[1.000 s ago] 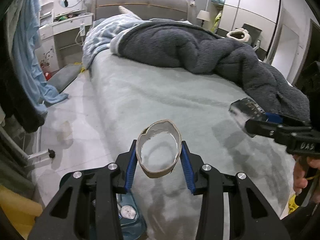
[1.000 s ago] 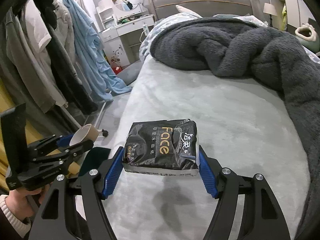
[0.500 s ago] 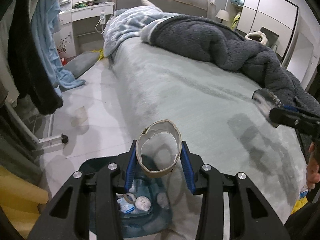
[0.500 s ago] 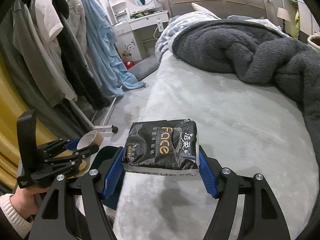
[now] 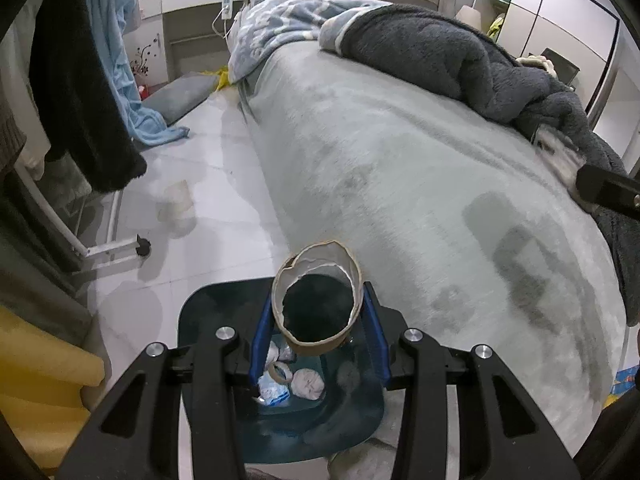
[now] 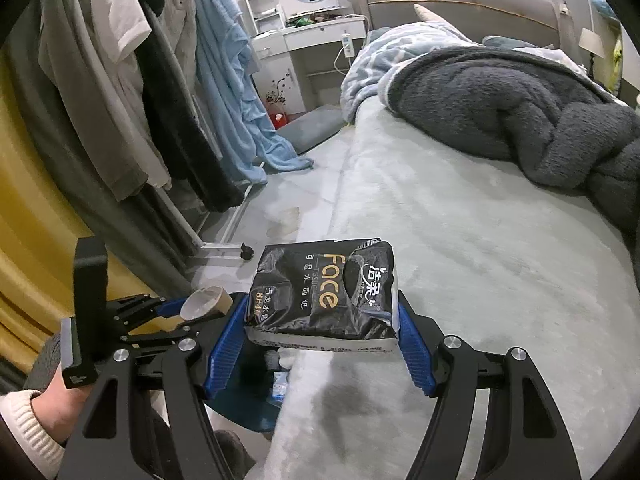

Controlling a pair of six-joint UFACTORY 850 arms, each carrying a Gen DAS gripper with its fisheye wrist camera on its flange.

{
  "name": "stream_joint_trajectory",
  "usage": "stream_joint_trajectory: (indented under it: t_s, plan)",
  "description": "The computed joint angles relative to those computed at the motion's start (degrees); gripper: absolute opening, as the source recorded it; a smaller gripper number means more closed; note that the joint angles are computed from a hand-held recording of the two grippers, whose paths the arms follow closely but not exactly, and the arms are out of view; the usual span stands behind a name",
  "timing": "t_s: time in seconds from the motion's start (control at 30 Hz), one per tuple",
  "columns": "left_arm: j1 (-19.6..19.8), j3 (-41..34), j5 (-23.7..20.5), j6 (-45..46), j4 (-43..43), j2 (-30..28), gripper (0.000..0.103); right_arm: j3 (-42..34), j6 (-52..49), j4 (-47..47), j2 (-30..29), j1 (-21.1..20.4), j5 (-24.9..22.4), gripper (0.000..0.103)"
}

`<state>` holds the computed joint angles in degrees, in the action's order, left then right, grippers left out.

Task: Collect trash
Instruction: 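Open the left tool to drop the tape roll while the right tool holds the tissue pack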

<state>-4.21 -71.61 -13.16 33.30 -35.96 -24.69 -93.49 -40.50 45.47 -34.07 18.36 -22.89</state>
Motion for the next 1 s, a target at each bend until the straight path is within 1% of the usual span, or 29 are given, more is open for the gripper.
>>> stream_joint_trajectory:
  t_s: [0.37,0.7,0.77,0.83,0.93,1.0]
  plan:
    - [2.22,-0.22,-3.57,-6.91,6.89,-2.13,0.044,-5.26,4.42,-4.57,-3.87,2.86,-1.77,0.071]
    - [4.73,-1.29,-9.36,-4.95,5.49,-4.16,0.045,-11.54,9.29,-10.45,-9.77,5.79,-5.02,0.071]
    - [5.21,-1.01,-9.88,-3.54,4.1,-3.96,0.052,-12.74,10.13,-11.44,-10.68,6.3,-5.72,0.071]
    - [5.84,-0.51,-9.64,-0.69,0.9,-3.54,0.063,-14.26,10.98,-12.51,-11.85,6.82,-6.55,0.071]
    - [6.57,0.36,-8.38,1.59,-1.16,-2.58,0.071,-15.93,12.05,-14.26,-13.36,7.43,-7.58,0.071]
    - [7.08,1.19,-7.41,4.53,-3.97,-1.59,0.075,-16.83,12.98,-15.52,-14.34,7.79,-8.18,0.071]
